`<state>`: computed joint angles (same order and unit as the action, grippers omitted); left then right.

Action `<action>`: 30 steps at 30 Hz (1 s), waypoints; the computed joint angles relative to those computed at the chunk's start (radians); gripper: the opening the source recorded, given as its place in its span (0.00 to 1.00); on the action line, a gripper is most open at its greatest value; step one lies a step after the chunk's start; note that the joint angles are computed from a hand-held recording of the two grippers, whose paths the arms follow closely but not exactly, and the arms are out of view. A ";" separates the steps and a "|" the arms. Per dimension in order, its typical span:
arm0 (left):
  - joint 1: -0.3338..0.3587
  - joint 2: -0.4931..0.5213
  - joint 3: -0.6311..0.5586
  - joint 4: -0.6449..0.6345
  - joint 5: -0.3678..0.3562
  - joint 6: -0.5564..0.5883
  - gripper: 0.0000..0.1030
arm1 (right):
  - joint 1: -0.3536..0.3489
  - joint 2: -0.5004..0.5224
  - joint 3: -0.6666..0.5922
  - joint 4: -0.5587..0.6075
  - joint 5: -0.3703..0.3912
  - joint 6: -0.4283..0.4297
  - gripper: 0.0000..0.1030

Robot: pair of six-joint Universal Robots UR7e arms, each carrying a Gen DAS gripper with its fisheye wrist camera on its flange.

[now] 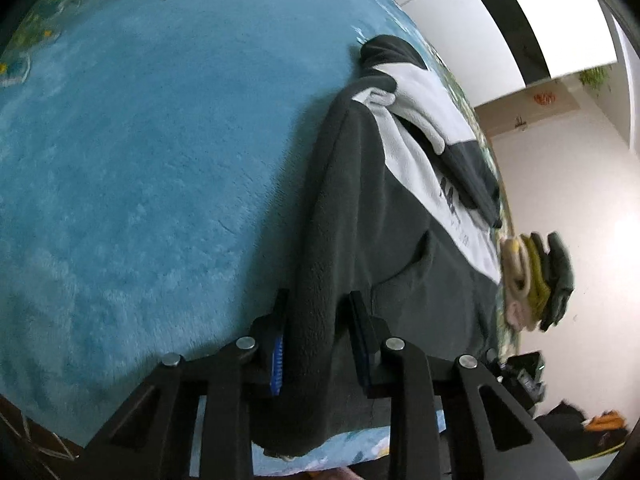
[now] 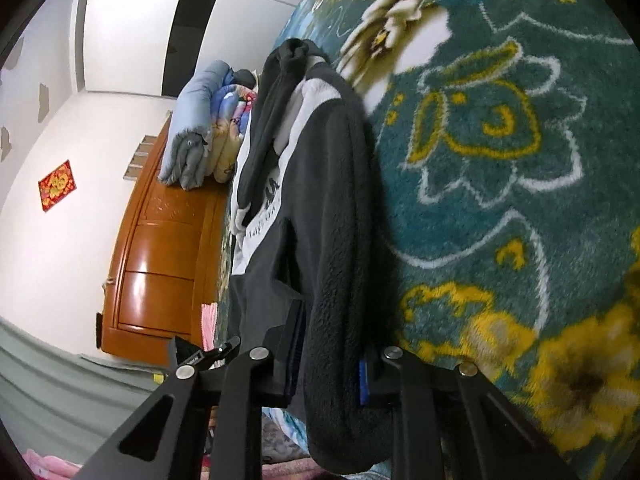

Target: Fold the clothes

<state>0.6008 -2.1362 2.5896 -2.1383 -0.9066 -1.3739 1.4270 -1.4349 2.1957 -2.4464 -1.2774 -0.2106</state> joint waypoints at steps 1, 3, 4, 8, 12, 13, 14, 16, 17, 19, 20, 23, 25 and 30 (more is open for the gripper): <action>-0.007 0.012 -0.010 0.028 0.007 -0.005 0.26 | 0.002 0.002 0.001 -0.004 -0.003 0.002 0.22; -0.020 0.034 -0.032 0.091 0.019 -0.034 0.21 | 0.001 0.000 0.005 -0.013 -0.011 0.007 0.15; -0.026 0.041 -0.041 0.115 0.023 -0.047 0.12 | 0.000 -0.002 0.007 -0.019 -0.017 0.012 0.13; -0.077 0.008 -0.059 0.210 0.043 -0.129 0.08 | -0.010 -0.034 0.019 -0.032 -0.008 0.020 0.08; -0.156 -0.014 -0.100 0.355 0.044 -0.167 0.07 | 0.001 -0.076 0.021 -0.028 -0.011 0.010 0.08; -0.172 -0.015 -0.107 0.389 0.034 -0.176 0.07 | 0.004 -0.084 0.019 -0.019 -0.013 0.006 0.08; -0.188 -0.017 -0.113 0.420 0.023 -0.185 0.07 | 0.005 -0.091 0.017 -0.004 -0.014 0.000 0.08; -0.208 -0.042 -0.107 0.467 0.001 -0.221 0.07 | 0.002 -0.111 0.021 0.026 -0.021 -0.015 0.08; -0.217 -0.067 -0.097 0.479 -0.004 -0.240 0.07 | -0.005 -0.122 0.026 0.041 -0.024 -0.020 0.08; -0.235 -0.132 -0.067 0.491 0.008 -0.269 0.07 | -0.022 -0.143 0.036 0.072 -0.030 -0.028 0.08; -0.233 -0.144 -0.058 0.486 0.011 -0.270 0.07 | -0.025 -0.146 0.038 0.079 -0.039 -0.033 0.08; -0.201 -0.101 -0.051 0.452 0.012 -0.232 0.09 | -0.030 -0.142 0.041 0.084 -0.065 -0.044 0.08; -0.191 -0.075 -0.052 0.436 0.008 -0.207 0.10 | -0.017 -0.129 0.032 0.086 -0.089 -0.050 0.09; -0.194 -0.055 -0.052 0.436 -0.016 -0.200 0.43 | -0.019 -0.116 0.030 0.080 -0.109 -0.044 0.13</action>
